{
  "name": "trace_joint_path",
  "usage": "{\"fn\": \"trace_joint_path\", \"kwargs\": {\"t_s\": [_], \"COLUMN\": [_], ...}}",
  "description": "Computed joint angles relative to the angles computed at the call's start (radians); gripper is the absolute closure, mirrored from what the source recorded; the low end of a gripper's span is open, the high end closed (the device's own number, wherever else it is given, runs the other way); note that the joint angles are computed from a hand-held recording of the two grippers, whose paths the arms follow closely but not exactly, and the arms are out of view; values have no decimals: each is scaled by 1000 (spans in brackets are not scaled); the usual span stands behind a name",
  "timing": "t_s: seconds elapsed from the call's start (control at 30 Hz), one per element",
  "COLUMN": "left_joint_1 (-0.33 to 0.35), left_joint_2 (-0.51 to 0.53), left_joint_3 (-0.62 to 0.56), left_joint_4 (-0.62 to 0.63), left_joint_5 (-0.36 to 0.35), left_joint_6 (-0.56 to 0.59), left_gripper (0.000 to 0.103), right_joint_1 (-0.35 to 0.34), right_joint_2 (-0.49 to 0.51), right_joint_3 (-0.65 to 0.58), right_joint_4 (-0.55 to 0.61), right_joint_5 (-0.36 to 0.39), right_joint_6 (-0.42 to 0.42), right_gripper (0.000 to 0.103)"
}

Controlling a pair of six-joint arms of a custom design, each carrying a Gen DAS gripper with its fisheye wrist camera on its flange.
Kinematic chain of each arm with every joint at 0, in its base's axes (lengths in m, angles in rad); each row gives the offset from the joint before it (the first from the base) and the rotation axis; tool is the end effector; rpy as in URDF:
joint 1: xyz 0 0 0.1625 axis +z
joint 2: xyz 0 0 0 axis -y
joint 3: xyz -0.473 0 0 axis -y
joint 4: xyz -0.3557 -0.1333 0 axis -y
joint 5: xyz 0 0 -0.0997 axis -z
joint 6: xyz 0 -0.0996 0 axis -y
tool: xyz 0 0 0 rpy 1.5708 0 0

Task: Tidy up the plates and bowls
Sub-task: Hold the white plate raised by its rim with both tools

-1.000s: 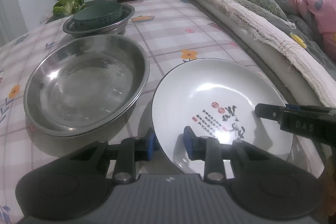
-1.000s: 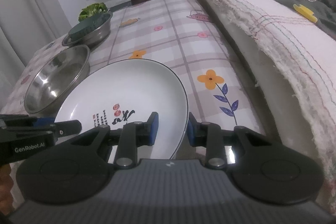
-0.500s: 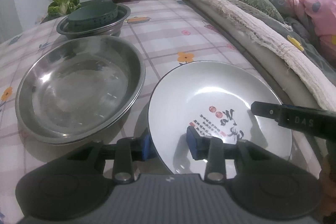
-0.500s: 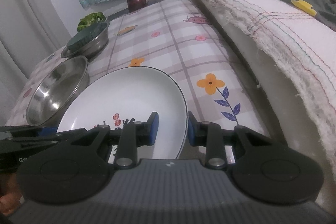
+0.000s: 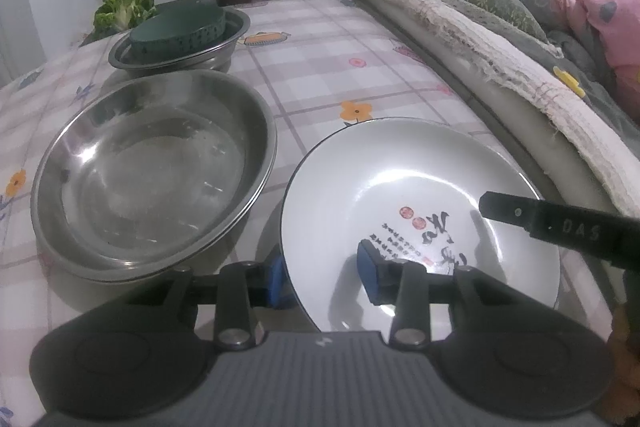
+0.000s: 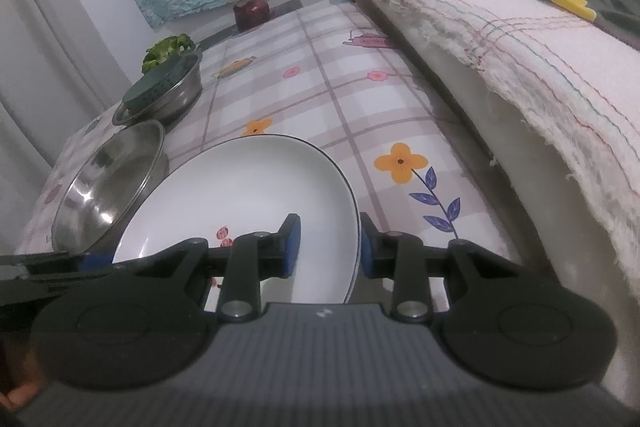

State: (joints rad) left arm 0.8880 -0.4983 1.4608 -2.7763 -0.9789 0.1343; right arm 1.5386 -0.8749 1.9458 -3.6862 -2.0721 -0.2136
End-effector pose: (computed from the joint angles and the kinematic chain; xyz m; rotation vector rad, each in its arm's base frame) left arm -0.3175 -0.6897 0.0404 0.9400 2.4140 -0.5181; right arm 0.0661 -0.6018 0.2557 -0.1269 -2.2806 1.2198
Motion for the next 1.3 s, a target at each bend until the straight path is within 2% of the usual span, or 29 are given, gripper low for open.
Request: {"fn": "trace_joint_path", "kwargs": {"t_s": [0.13,0.33,0.4,0.57,0.83,1.17,1.3], "left_joint_1": [-5,-16,-17,-23,-30,-30,-29], "left_joint_2": [3,3,5,9,13,14,14], "left_joint_3": [-16,-15,-23,-27,-15,-21,-18], "left_joint_4": [36,55,73,83,60,71,62], "left_joint_5": [17,50,57,76,98,101,98], "left_joint_6": [7,-8,-16,-25,-16,-13,-7], "left_gripper": [63,63,63,62,62,63,62], "right_joint_1": [5,3,-1,-18,-6,-14,-21], "right_joint_2": [-6,-6,-17,-44,-27,-29,-29], "right_joint_3": [2,23,28,39,38,42,52], "right_joint_4": [19,-8,12,56,24,16,-6], "right_joint_5": [-9,4,23,78,47,63,82], "right_joint_6": [27,14,20,77,58,67,47], "right_gripper": [73,72,68,67,67,67,67]}}
